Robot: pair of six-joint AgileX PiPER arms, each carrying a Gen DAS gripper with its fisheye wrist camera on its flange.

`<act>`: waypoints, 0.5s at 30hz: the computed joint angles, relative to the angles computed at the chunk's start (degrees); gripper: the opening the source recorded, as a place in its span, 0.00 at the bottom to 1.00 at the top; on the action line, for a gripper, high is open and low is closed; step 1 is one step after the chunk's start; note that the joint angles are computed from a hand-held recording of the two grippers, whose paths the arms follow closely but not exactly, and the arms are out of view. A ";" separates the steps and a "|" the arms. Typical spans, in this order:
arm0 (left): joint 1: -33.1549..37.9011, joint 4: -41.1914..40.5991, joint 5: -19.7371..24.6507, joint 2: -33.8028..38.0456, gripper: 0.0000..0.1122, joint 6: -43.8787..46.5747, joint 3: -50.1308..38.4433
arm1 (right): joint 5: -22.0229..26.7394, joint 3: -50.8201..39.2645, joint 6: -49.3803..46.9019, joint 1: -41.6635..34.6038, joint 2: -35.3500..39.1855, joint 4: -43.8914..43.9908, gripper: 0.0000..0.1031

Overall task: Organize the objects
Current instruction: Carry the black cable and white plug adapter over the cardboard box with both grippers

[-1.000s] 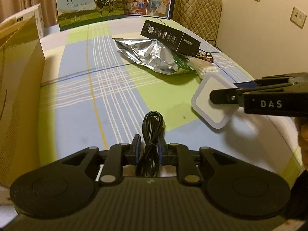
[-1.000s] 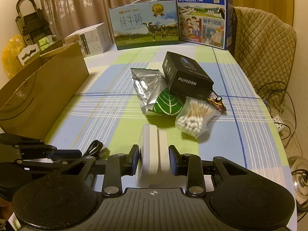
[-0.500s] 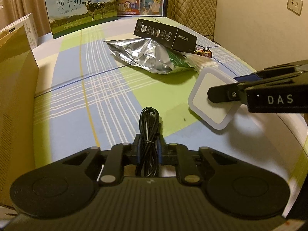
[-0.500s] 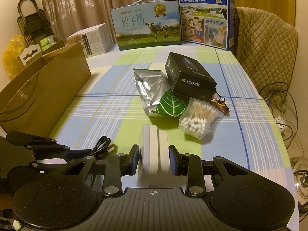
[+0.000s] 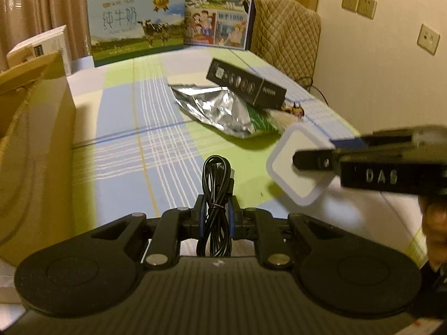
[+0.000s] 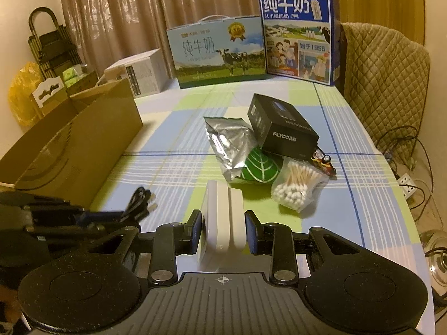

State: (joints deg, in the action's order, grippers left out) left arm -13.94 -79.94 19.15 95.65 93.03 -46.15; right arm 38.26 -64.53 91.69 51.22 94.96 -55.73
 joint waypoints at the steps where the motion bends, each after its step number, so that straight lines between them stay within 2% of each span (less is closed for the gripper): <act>1: 0.54 1.73 0.69 -0.93 0.11 -1.94 -0.03 | 0.87 -0.52 0.04 0.75 -0.05 0.23 0.28; 9: 5.88 16.34 6.34 -8.52 0.11 -15.22 -0.30 | 6.39 -8.33 -2.71 5.46 0.34 2.72 0.28; 15: 15.13 23.17 15.53 -12.19 0.11 -19.49 -5.96 | 9.21 -24.12 -13.90 6.22 5.40 6.85 0.28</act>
State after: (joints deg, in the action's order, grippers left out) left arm 1.19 -56.77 34.68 83.46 73.54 -52.11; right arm 47.47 -88.65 77.78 57.44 100.36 -48.88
